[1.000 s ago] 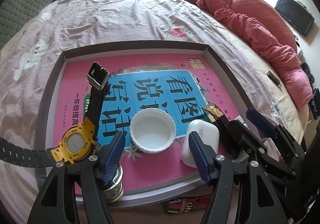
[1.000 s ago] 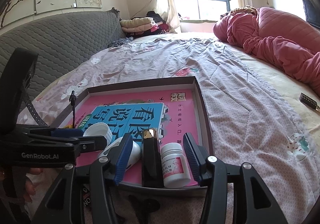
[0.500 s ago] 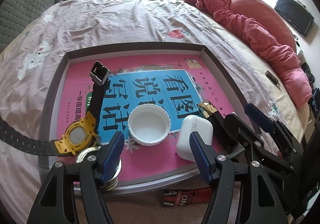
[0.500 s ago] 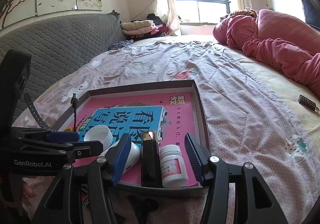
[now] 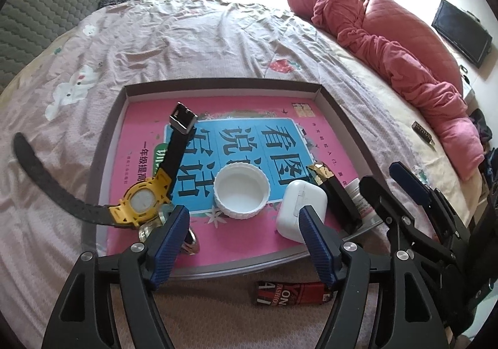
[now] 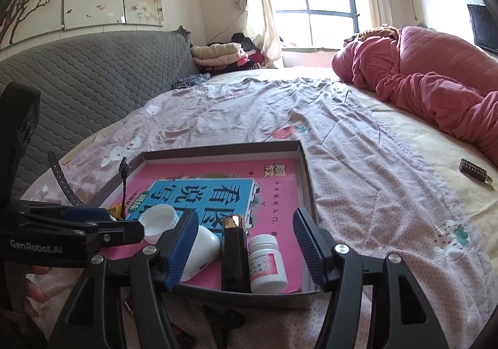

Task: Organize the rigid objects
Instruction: 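Withdraw both grippers from the box toward the red lighter on the bed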

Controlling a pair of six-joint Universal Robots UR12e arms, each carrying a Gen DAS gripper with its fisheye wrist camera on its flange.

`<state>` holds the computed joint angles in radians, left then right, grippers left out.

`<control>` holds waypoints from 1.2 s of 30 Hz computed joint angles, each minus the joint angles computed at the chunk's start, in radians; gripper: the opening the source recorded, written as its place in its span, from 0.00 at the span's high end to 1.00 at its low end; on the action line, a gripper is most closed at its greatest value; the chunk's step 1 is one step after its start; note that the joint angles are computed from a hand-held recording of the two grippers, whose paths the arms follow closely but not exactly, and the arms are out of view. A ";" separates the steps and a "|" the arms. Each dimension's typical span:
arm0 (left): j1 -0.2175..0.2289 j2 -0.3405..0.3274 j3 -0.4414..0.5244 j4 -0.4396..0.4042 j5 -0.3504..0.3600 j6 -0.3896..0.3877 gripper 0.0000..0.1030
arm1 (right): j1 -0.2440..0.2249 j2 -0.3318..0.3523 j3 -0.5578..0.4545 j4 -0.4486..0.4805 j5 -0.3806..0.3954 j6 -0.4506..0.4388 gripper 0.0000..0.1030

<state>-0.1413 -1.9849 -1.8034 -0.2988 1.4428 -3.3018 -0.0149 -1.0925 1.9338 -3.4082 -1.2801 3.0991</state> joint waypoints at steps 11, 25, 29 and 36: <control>-0.003 0.043 -0.041 0.040 -0.019 -0.012 0.28 | -0.025 -0.037 0.049 -0.069 -0.043 0.062 0.38; -0.012 0.083 -0.100 0.034 -0.043 -0.062 0.28 | -0.029 -0.088 0.107 -0.035 -0.057 0.061 0.38; -0.017 0.090 -0.115 0.029 -0.025 -0.060 0.28 | -0.023 -0.098 0.118 -0.026 -0.060 0.051 0.38; -0.022 0.095 -0.138 0.021 -0.034 -0.025 0.28 | -0.017 -0.114 0.137 -0.024 -0.067 0.035 0.38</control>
<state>-0.1628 -1.8900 -1.9417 -0.2776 1.4085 -3.3271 -0.0322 -1.2065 2.0704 -3.4325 -1.3468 3.1342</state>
